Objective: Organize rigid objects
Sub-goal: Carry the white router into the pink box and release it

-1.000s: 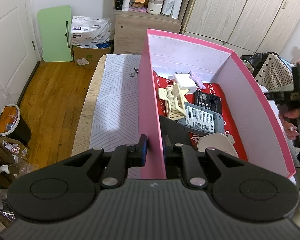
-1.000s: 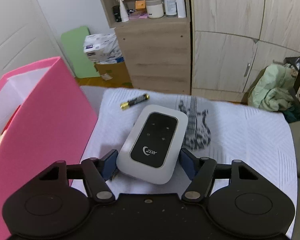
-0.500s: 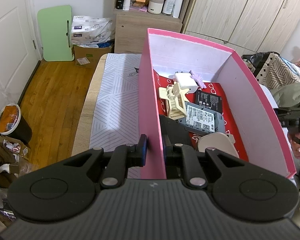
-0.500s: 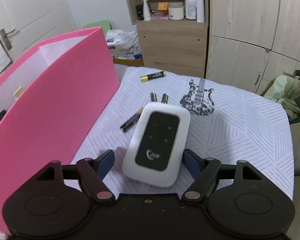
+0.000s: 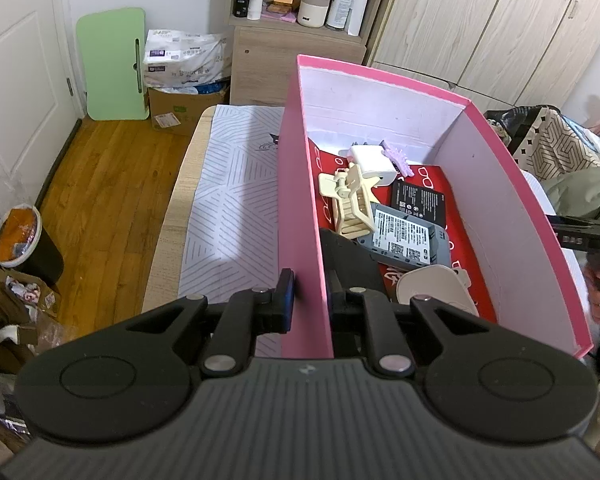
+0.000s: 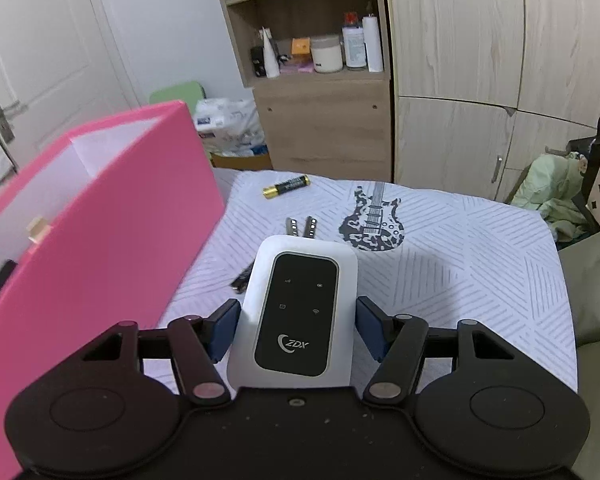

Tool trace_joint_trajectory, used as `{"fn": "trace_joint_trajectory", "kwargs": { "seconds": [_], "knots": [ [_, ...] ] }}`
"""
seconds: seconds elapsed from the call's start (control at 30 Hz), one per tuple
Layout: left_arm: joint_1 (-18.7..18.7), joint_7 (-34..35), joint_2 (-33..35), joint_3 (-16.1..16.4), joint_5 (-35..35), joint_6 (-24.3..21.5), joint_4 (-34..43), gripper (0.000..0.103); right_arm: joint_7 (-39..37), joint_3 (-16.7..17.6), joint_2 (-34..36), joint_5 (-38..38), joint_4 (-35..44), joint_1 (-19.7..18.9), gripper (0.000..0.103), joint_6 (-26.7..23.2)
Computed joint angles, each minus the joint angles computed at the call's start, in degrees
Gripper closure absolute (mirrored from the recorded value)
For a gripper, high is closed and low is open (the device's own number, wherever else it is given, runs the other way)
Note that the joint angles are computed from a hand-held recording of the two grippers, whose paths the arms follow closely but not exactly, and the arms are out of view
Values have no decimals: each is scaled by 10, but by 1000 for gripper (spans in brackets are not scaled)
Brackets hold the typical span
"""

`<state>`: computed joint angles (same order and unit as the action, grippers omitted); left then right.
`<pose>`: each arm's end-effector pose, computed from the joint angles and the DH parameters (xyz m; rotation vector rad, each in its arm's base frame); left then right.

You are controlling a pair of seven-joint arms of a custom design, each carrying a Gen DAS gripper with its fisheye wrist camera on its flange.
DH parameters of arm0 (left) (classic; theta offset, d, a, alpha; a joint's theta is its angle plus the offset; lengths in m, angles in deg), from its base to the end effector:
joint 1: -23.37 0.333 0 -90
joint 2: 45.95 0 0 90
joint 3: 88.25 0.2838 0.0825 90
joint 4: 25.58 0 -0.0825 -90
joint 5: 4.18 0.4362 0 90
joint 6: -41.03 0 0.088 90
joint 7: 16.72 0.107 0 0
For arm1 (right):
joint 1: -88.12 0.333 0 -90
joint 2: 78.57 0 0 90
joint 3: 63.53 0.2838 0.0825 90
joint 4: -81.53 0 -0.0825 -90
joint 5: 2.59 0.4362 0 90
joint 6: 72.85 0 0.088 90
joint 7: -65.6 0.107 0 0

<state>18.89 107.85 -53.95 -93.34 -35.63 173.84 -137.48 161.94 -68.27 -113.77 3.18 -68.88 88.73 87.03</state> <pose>0.6045 -0.1140 0.5519 -1.4412 2.4254 -0.9750 0.4701 -0.0387 0.4857 -1.4784 1.9384 -0.5784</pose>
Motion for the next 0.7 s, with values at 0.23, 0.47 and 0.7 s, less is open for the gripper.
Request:
{"fn": "trace_joint_trajectory", "kwargs": {
  "seconds": [0.23,0.47,0.7],
  "knots": [
    [0,-2,0,0,5,-2,0,90,3,-1,-85,16,-42,19,35,10],
    [4,-25,7,-4,25,-16,15,91,-5,-18,-153,47,-52,61,35,16],
    [0,-34,-5,-6,29,9,-4,92,-20,-3,-158,59,-37,92,35,39]
  ]
}}
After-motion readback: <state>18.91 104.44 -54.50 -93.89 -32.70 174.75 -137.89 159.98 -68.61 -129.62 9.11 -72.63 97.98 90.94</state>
